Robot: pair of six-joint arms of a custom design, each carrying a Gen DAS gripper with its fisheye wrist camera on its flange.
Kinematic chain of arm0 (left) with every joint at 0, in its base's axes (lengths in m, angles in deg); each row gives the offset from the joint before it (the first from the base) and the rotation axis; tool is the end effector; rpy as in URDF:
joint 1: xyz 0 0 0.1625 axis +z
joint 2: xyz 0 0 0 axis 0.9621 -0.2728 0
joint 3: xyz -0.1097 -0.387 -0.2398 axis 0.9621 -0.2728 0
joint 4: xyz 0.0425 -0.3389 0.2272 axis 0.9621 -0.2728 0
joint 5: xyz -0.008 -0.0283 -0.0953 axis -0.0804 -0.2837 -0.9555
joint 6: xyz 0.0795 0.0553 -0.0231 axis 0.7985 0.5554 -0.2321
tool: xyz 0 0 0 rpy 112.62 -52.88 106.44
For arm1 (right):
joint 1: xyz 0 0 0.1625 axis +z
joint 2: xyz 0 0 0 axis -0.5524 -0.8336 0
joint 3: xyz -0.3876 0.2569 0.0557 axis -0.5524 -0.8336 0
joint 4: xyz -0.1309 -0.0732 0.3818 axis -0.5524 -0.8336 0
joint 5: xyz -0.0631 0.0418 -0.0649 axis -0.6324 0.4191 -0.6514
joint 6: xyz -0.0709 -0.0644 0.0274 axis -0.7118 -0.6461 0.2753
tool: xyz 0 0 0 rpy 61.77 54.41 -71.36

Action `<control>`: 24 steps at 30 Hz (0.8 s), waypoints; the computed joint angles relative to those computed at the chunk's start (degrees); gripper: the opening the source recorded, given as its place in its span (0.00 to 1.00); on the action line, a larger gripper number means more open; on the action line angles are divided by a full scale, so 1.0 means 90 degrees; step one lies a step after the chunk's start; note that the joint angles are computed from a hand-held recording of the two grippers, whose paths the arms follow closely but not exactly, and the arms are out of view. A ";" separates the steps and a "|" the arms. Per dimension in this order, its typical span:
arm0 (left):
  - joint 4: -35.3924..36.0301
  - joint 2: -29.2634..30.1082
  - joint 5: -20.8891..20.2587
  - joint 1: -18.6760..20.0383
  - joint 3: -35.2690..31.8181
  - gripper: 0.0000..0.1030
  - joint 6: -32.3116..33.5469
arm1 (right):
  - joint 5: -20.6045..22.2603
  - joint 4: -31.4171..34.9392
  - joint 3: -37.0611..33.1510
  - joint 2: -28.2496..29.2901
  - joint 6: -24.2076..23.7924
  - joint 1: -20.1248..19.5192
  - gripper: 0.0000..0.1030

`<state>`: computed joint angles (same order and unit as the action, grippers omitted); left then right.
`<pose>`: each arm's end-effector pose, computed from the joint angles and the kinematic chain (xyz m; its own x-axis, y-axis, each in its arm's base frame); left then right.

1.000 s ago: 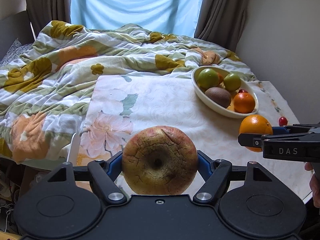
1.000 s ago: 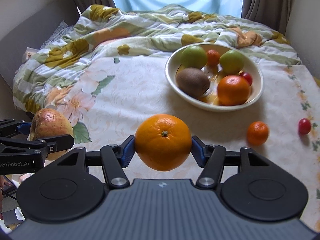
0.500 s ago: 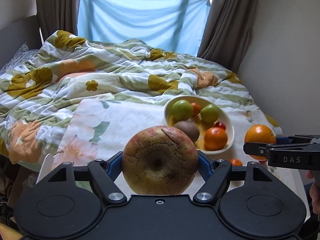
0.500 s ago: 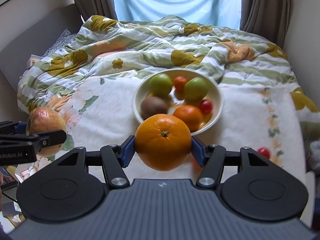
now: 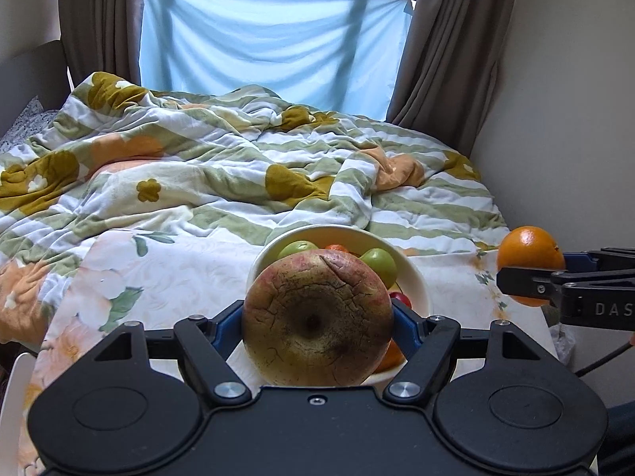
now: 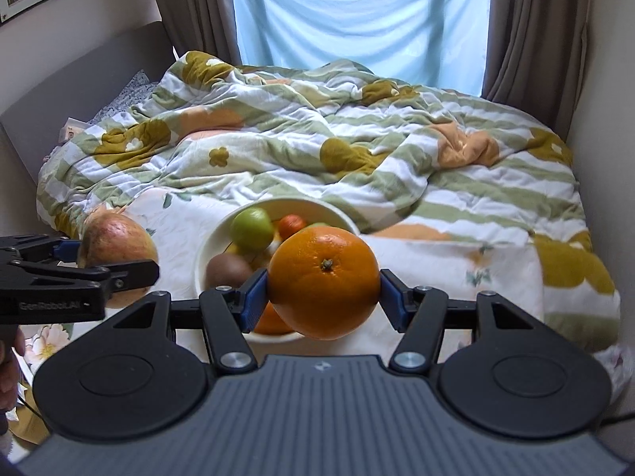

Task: Organize fruits
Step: 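Carry the cracked apple into the bowl and open the left tool while the right tool carries the orange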

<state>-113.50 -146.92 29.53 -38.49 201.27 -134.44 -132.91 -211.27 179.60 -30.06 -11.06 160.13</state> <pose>-0.0713 -0.3287 0.3994 -0.7509 -0.3681 -0.5483 0.2466 0.6138 -0.7499 0.4562 -0.4524 0.0292 -0.5642 -0.6910 0.4518 -0.8200 0.5330 -0.2088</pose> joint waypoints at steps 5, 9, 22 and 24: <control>-0.2077 0.0739 0.0068 0.0693 0.0150 0.76 0.1239 | 0.0233 0.0240 -0.0304 0.0075 -0.0290 -0.0258 0.72; -0.3546 0.1336 -0.0020 0.1160 0.0188 0.76 0.2154 | 0.0440 0.0467 -0.0537 0.0184 -0.0511 -0.0448 0.72; -0.5681 0.2593 -0.0323 0.2063 -0.0034 0.76 0.3987 | 0.0474 0.0808 -0.1008 0.0513 -0.0529 -0.0743 0.72; -0.5756 0.2653 -0.0341 0.2116 -0.0042 0.76 0.4126 | 0.0495 0.0857 -0.1047 0.0524 -0.0490 -0.0779 0.72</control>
